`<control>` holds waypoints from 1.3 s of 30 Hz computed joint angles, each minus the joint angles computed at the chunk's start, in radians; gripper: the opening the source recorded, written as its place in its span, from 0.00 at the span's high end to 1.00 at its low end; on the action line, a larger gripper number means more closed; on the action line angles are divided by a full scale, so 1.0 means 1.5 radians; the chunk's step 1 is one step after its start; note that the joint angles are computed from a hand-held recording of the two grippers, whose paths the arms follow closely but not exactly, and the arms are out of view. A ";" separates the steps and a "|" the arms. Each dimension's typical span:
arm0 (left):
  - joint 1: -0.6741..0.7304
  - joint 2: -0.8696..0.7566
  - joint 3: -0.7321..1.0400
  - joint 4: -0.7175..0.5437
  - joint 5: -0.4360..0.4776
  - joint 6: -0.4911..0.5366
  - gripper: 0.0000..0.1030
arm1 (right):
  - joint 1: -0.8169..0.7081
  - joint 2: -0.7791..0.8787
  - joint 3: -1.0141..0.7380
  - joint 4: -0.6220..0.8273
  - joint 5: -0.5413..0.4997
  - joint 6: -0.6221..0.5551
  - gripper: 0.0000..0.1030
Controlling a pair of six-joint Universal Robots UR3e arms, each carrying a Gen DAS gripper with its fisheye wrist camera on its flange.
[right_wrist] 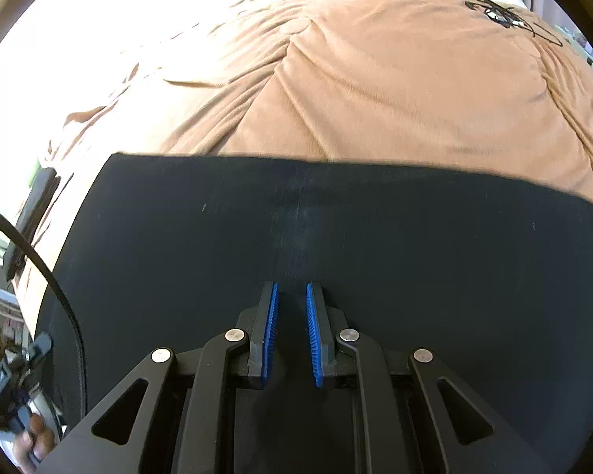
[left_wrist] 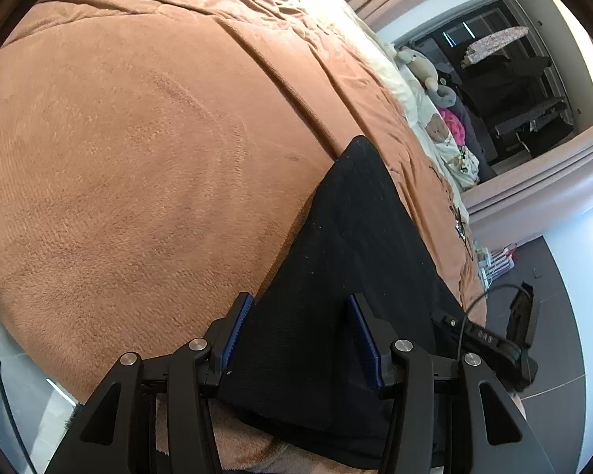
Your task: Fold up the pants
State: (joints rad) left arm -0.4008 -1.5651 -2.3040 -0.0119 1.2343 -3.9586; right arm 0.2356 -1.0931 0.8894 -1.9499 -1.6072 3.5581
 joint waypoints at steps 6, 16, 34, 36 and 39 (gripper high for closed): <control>0.006 0.007 -0.011 0.007 -0.007 -0.005 0.63 | -0.014 0.048 -0.068 0.018 0.002 0.000 0.90; -0.005 0.041 -0.018 0.019 -0.001 -0.014 0.87 | -0.055 -0.142 0.182 -0.036 0.088 -0.049 0.90; -0.113 0.050 0.182 -0.107 0.077 -0.004 0.89 | -0.086 -0.376 0.483 -0.095 0.241 -0.134 0.90; -0.130 0.040 0.218 -0.127 0.091 0.002 0.89 | -0.103 -0.412 0.516 -0.095 0.251 -0.140 0.90; -0.154 0.028 0.266 -0.151 0.106 0.013 0.89 | -0.145 -0.482 0.568 -0.105 0.259 -0.153 0.86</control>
State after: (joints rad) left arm -0.6321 -1.5226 -1.9046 -0.2389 1.3936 -3.9386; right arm 0.0187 -1.8163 1.7408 -2.1074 -1.2186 3.3288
